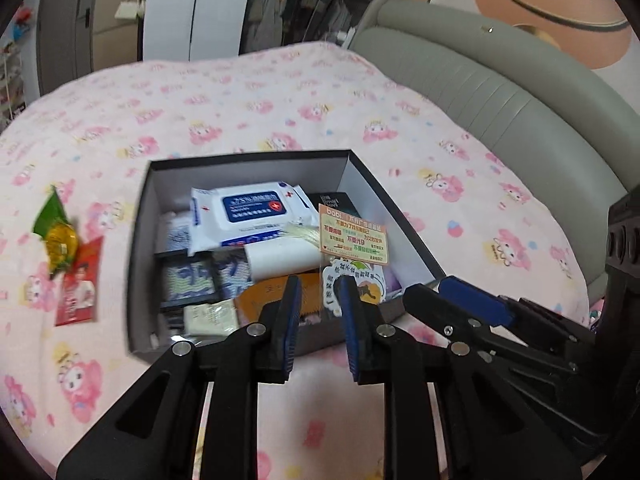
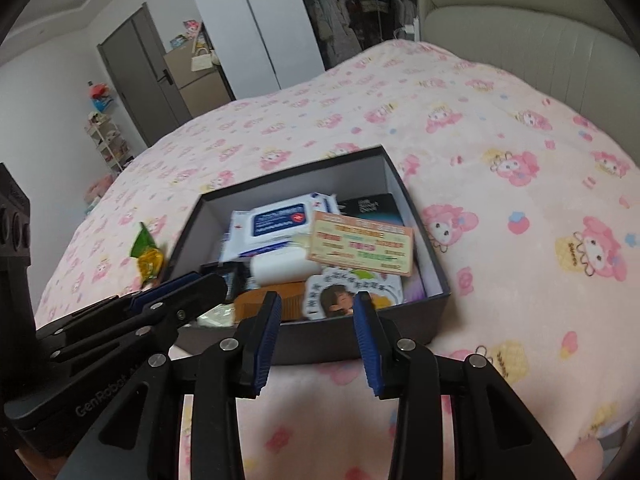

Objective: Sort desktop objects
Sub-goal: 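Move the right gripper back toward the red photo card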

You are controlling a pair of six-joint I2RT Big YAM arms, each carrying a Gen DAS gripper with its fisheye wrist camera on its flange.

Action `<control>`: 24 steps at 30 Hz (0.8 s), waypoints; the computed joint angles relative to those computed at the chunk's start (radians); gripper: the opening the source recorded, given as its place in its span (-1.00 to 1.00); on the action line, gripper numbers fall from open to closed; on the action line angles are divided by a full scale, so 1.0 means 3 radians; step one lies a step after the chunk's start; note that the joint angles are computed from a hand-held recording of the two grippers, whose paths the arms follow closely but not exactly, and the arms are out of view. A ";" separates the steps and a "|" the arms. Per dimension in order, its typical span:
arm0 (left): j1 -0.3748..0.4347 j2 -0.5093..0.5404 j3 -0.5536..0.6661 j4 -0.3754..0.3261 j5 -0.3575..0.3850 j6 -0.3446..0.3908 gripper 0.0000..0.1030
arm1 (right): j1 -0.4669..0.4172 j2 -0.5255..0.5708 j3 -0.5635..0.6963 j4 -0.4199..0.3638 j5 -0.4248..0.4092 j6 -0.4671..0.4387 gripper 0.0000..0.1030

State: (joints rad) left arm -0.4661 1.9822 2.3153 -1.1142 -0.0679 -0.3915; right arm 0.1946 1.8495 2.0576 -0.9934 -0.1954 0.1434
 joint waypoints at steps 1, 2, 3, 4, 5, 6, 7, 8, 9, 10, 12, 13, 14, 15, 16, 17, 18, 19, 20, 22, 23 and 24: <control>-0.0006 -0.0084 -0.0112 0.0041 -0.0026 0.0011 -0.62 | 0.0026 -0.0055 -0.0046 0.0015 0.0029 -0.0015 -0.35; -0.0010 -0.0179 -0.0237 0.0077 -0.0046 0.0029 -0.62 | 0.0053 -0.0115 -0.0099 0.0033 0.0063 -0.0028 -0.35; -0.0016 -0.0245 -0.0323 0.0093 -0.0063 0.0049 -0.61 | 0.0081 -0.0175 -0.0157 0.0052 0.0092 -0.0032 -0.35; -0.0024 -0.0320 -0.0416 0.0100 -0.0106 0.0077 -0.56 | 0.0103 -0.0225 -0.0205 0.0065 0.0112 -0.0025 -0.35; -0.0036 -0.0405 -0.0522 0.0114 -0.0181 0.0110 -0.49 | 0.0125 -0.0274 -0.0256 0.0079 0.0130 -0.0015 -0.35; -0.0047 -0.0495 -0.0639 0.0148 -0.0247 0.0139 -0.47 | 0.0152 -0.0333 -0.0321 0.0097 0.0152 -0.0002 -0.35; -0.0058 -0.0584 -0.0756 0.0185 -0.0309 0.0167 -0.46 | 0.0178 -0.0388 -0.0385 0.0117 0.0167 0.0009 -0.35; -0.0064 -0.0662 -0.0860 0.0220 -0.0348 0.0178 -0.45 | 0.0203 -0.0440 -0.0449 0.0139 0.0174 0.0018 -0.35; -0.0069 -0.0736 -0.0959 0.0254 -0.0380 0.0184 -0.45 | 0.0234 -0.0495 -0.0518 0.0160 0.0187 0.0032 -0.35; -0.0070 -0.0827 -0.1081 0.0298 -0.0409 0.0180 -0.45 | 0.0265 -0.0546 -0.0583 0.0178 0.0204 0.0046 -0.35; -0.0064 -0.0984 -0.1290 0.0363 -0.0439 0.0160 -0.43 | 0.0339 -0.0647 -0.0711 0.0209 0.0246 0.0048 -0.35; -0.0059 -0.1063 -0.1394 0.0393 -0.0474 0.0148 -0.39 | 0.0375 -0.0682 -0.0756 0.0215 0.0266 0.0032 -0.35; -0.0055 -0.1141 -0.1497 0.0422 -0.0515 0.0136 -0.35 | 0.0411 -0.0710 -0.0792 0.0218 0.0283 0.0009 -0.35; -0.0050 -0.1199 -0.1571 0.0440 -0.0544 0.0132 -0.33 | 0.0442 -0.0726 -0.0814 0.0215 0.0288 -0.0009 -0.35; -0.0041 -0.1263 -0.1653 0.0463 -0.0565 0.0126 -0.29 | 0.0472 -0.0734 -0.0827 0.0209 0.0282 -0.0022 -0.35; -0.0029 -0.1324 -0.1730 0.0484 -0.0579 0.0110 -0.29 | 0.0501 -0.0741 -0.0838 0.0202 0.0276 -0.0036 -0.35; -0.0017 -0.1383 -0.1802 0.0504 -0.0592 0.0092 -0.29 | 0.0530 -0.0748 -0.0849 0.0195 0.0271 -0.0049 -0.35; -0.0007 -0.1430 -0.1861 0.0520 -0.0607 0.0080 -0.28 | 0.0557 -0.0750 -0.0856 0.0189 0.0261 -0.0056 -0.35; 0.0003 -0.1474 -0.1914 0.0535 -0.0623 0.0069 -0.28 | 0.0583 -0.0749 -0.0859 0.0184 0.0246 -0.0058 -0.35; 0.0033 -0.1555 -0.2019 0.0558 -0.0644 0.0048 -0.28 | 0.0639 -0.0740 -0.0855 0.0173 0.0252 -0.0076 -0.35; 0.0052 -0.1595 -0.2073 0.0572 -0.0648 0.0034 -0.29 | 0.0669 -0.0734 -0.0852 0.0169 0.0263 -0.0087 -0.35; 0.0066 -0.1624 -0.2113 0.0583 -0.0647 0.0022 -0.28 | 0.0696 -0.0728 -0.0848 0.0164 0.0274 -0.0098 -0.35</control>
State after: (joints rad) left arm -0.4462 1.4950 1.6813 -0.9392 -0.2621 -0.3848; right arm 0.4034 1.6310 1.8031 -0.9443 -0.1130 0.1141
